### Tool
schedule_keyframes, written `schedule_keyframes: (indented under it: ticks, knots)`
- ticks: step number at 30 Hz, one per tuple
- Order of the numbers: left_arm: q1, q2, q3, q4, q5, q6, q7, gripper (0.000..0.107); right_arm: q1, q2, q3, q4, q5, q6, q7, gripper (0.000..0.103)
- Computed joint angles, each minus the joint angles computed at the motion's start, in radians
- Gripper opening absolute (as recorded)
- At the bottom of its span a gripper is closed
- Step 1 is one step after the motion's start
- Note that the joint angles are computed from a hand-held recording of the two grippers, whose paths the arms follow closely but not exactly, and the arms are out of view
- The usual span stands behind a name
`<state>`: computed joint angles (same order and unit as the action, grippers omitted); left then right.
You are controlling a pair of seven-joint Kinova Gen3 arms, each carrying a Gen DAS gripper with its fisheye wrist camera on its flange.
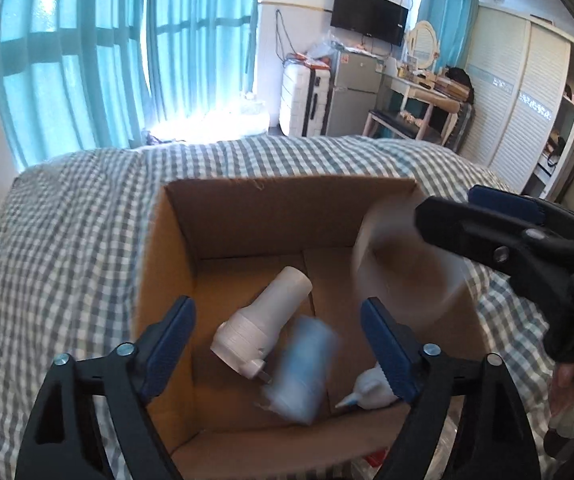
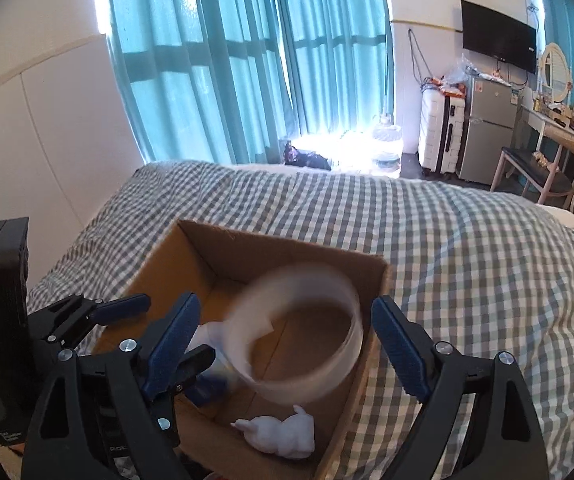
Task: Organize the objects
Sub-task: 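Withdraw both tools from the box back toward the remaining items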
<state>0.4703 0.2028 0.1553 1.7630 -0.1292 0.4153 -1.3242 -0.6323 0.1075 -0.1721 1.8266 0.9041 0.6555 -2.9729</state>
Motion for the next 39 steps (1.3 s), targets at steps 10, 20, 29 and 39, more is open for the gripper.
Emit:
schedule_keyframes:
  ticks: [10,20,29,39]
  knots:
    - [0.031,-0.197,0.031,-0.001,-0.201,0.148,0.22,0.097,-0.063,-0.124,-0.13,-0.074,0.044,0.274,-0.007,0.099]
    - [-0.074,-0.403,0.212,0.051,-0.368,0.318,0.348,0.101,-0.136,-0.219,-0.32,-0.151,0.062,0.578,0.02,0.1]
    - [-0.177,-0.545,0.279,0.141,-0.264,0.364,0.339,0.102,-0.198,-0.238,-0.433,-0.119,0.049,0.758,-0.041,0.101]
    - [-0.303,-0.644,0.412,0.261,-0.173,0.34,0.413,0.102,-0.273,-0.223,-0.443,-0.015,-0.012,0.767,-0.144,0.101]
